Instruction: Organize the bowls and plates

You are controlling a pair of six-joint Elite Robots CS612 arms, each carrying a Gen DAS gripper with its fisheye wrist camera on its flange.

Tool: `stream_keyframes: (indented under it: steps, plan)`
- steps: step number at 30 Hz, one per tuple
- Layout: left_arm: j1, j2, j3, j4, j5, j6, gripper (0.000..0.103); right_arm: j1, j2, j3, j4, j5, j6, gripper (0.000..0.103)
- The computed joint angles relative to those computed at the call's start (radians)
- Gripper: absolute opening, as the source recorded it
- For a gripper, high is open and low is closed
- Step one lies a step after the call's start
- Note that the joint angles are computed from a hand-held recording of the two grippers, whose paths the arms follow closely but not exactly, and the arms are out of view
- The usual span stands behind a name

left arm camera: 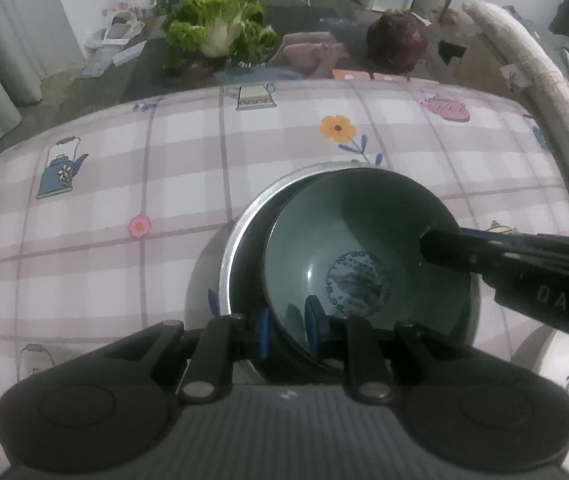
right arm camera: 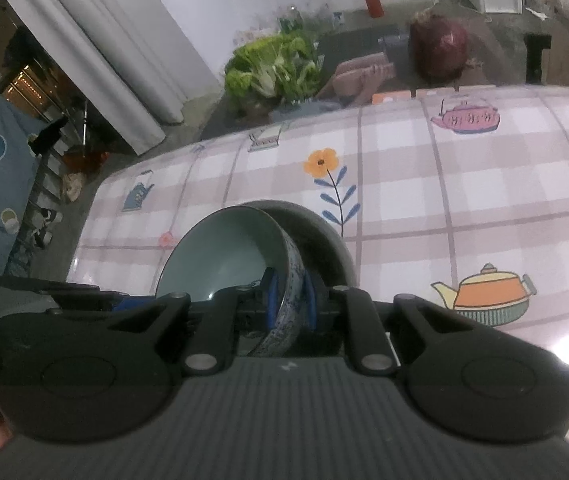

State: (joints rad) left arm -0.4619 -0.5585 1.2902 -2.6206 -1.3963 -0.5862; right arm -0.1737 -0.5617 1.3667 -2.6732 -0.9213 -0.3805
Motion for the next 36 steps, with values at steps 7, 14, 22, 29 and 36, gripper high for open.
stream_keyframes:
  steps: [7, 14, 22, 29, 36]
  plan:
    - [0.001, 0.008, -0.002, -0.018, 0.015, 0.019, 0.02, 0.007, 0.015, -0.008, -0.014, -0.015, 0.001, 0.013]
    - [-0.004, -0.009, 0.03, -0.092, 0.015, 0.057, 0.044, 0.009, 0.01, 0.005, -0.032, -0.022, -0.012, 0.034]
    - [-0.001, -0.056, 0.12, -0.22, -0.007, 0.041, 0.071, -0.014, -0.007, 0.048, -0.121, 0.097, 0.046, 0.068]
    - [-0.029, -0.158, 0.31, -0.392, 0.076, 0.045, 0.083, -0.064, -0.082, 0.185, -0.255, 0.209, 0.097, 0.068]
    - [-0.107, -0.272, 0.581, -0.618, 0.283, -0.02, 0.102, -0.159, -0.202, 0.424, -0.405, 0.339, 0.08, 0.077]
